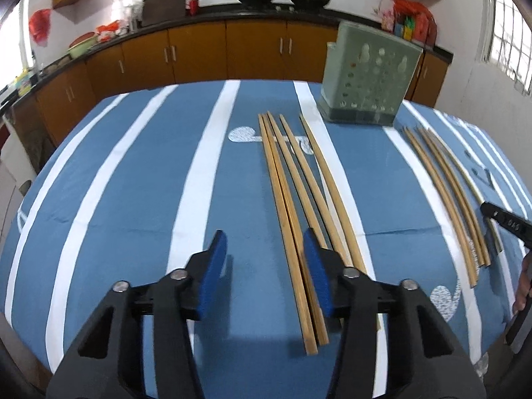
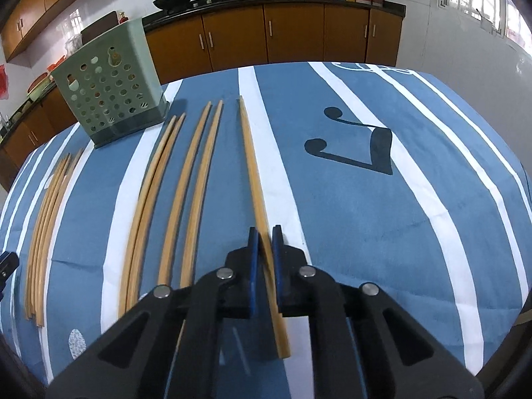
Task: Organize utensils
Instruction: 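Lower the right tool onto a wooden chopstick and close it while the left tool grasps another, then lift the held chopsticks with both tools and tilt them upright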
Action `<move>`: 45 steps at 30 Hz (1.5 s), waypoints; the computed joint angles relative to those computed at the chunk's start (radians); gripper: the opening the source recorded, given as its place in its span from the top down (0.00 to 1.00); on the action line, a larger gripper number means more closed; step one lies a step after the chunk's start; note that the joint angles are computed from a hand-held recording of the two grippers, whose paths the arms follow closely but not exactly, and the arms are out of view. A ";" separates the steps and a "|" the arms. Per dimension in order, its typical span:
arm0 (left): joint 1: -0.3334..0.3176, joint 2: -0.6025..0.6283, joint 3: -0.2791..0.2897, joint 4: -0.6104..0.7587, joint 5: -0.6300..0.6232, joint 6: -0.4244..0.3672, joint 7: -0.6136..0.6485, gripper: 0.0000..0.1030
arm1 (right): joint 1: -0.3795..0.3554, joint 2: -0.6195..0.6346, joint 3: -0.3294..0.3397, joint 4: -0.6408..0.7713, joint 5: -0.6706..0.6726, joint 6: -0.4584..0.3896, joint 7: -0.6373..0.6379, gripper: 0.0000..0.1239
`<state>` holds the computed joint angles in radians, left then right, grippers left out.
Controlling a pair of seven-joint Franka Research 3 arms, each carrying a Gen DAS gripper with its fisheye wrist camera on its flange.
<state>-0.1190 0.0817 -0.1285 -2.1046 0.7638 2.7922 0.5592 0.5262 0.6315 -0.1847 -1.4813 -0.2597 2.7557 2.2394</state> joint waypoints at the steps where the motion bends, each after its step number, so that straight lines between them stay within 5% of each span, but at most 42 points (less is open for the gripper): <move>1: 0.002 0.008 -0.003 0.007 -0.018 -0.007 0.023 0.62 | -0.001 0.007 0.001 0.012 0.001 -0.005 -0.003 0.92; 12: -0.015 0.060 -0.001 0.064 -0.102 -0.065 0.150 0.71 | -0.008 0.028 0.013 0.053 0.016 -0.030 -0.023 0.91; 17: -0.017 0.104 0.011 0.132 -0.112 -0.103 0.179 0.92 | -0.021 0.062 0.028 0.113 0.026 -0.057 -0.060 0.93; 22: -0.002 0.143 0.041 0.186 -0.103 -0.119 0.184 0.92 | -0.043 0.119 0.027 0.207 0.057 -0.084 -0.080 0.93; 29: 0.034 0.141 0.048 0.157 -0.148 -0.025 0.210 0.92 | -0.044 0.147 -0.002 0.234 0.049 -0.064 -0.047 0.93; 45: 0.021 0.139 0.051 0.164 -0.125 -0.058 0.206 0.92 | -0.061 0.132 0.027 0.213 0.071 -0.052 -0.098 0.93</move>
